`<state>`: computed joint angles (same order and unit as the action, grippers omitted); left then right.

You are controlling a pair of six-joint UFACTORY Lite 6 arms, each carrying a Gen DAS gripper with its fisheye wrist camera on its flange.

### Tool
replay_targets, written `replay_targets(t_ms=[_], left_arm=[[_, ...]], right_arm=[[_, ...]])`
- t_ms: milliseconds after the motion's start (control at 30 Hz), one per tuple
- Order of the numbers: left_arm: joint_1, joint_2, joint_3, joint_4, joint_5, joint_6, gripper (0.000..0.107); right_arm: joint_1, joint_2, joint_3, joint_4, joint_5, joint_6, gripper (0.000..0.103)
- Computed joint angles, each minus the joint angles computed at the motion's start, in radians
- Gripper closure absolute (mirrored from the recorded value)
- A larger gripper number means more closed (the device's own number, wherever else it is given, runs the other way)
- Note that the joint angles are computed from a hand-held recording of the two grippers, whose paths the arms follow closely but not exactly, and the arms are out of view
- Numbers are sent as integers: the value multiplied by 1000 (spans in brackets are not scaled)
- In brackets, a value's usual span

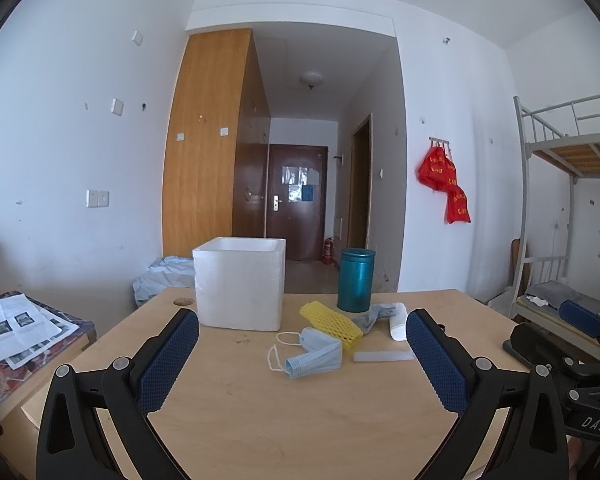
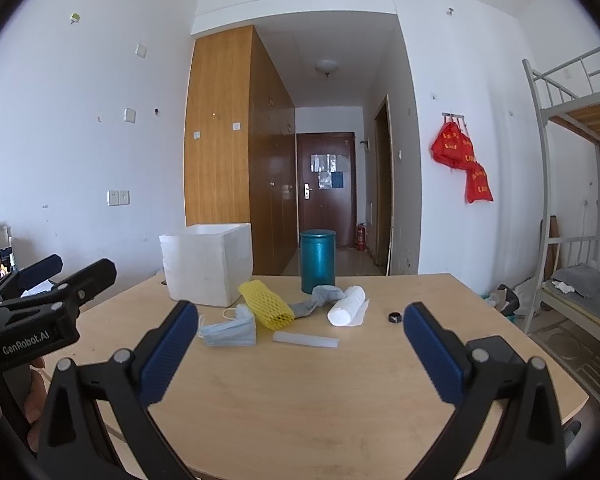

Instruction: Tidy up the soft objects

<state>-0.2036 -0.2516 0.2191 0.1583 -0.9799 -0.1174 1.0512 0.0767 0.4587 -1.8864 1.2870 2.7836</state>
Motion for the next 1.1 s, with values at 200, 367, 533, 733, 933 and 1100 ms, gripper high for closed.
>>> replay_targets(t_ms=[200, 367, 533, 733, 933, 1100], left_arm=[[-16, 31, 40, -16, 20, 11, 4], [-31, 105, 117, -26, 41, 8, 4], [-23, 165, 209, -19, 91, -16, 4], [-31, 235, 324, -45, 156, -17, 4], [-26, 301, 418, -27, 197, -42, 4], [-25, 354, 497, -13, 241, -47, 4]], right_arm=[[-51, -5, 5, -49, -25, -6, 0], [-130, -7, 24, -124, -73, -10, 0], [-207, -18, 49, -185, -136, -30, 0], [-292, -38, 76, -241, -207, -45, 0], [-368, -26, 123, -297, -274, -57, 0], [-427, -1, 175, -334, -329, -61, 0]])
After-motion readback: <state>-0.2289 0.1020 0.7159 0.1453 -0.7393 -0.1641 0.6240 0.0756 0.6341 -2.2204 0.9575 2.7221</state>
